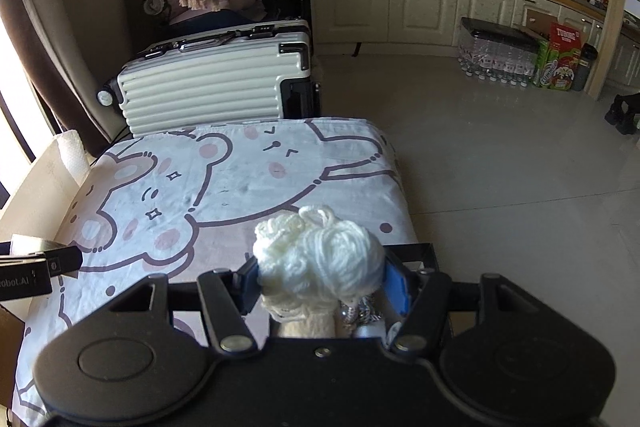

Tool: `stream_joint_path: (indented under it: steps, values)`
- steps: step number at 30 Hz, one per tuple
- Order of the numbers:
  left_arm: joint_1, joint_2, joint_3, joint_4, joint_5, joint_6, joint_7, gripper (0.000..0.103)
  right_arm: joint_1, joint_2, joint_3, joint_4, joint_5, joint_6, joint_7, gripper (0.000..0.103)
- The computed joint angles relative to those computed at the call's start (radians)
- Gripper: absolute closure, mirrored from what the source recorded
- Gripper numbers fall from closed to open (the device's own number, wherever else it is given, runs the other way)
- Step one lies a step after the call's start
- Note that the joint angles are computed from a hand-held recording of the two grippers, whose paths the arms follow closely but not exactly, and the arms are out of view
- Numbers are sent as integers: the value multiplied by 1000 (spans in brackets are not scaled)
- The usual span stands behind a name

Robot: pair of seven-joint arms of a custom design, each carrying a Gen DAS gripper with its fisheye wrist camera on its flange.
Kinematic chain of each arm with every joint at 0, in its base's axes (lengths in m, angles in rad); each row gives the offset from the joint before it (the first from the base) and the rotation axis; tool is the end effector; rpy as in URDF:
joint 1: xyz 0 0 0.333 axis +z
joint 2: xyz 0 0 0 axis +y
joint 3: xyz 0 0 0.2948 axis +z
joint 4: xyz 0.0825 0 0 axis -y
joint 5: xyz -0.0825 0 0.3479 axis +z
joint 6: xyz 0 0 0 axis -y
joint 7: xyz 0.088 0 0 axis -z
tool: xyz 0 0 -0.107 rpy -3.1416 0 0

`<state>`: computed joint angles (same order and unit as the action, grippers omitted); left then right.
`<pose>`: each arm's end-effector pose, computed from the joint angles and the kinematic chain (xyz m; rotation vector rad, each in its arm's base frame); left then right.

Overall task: Organize objects
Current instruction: 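Carry the block and yarn ball over the black box and lower them inside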

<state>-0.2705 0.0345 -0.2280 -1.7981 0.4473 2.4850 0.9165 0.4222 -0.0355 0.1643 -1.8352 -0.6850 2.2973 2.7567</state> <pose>0.5135 -0.2794 0.5829 -1.7042 1.8950 -0.7353 0.4725 0.2993 0.5845 -1.5246 1.9884 -0.7476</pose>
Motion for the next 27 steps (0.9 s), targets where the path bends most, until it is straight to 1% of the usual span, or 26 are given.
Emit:
stream_joint_path:
  steps: [6, 13, 27]
  values:
    - [-34, 58, -13, 63, -17, 4, 9, 10, -31, -76, -3, -93, 0, 10, 29, 41]
    - [-75, 105, -10, 114, -23, 15, 27, 10, -83, -143, 10, -176, 11, 37, 65, 41]
    - [-138, 229, -1, 239, -88, 11, 68, 10, -149, -192, 16, -265, 43, 122, 55, 41]
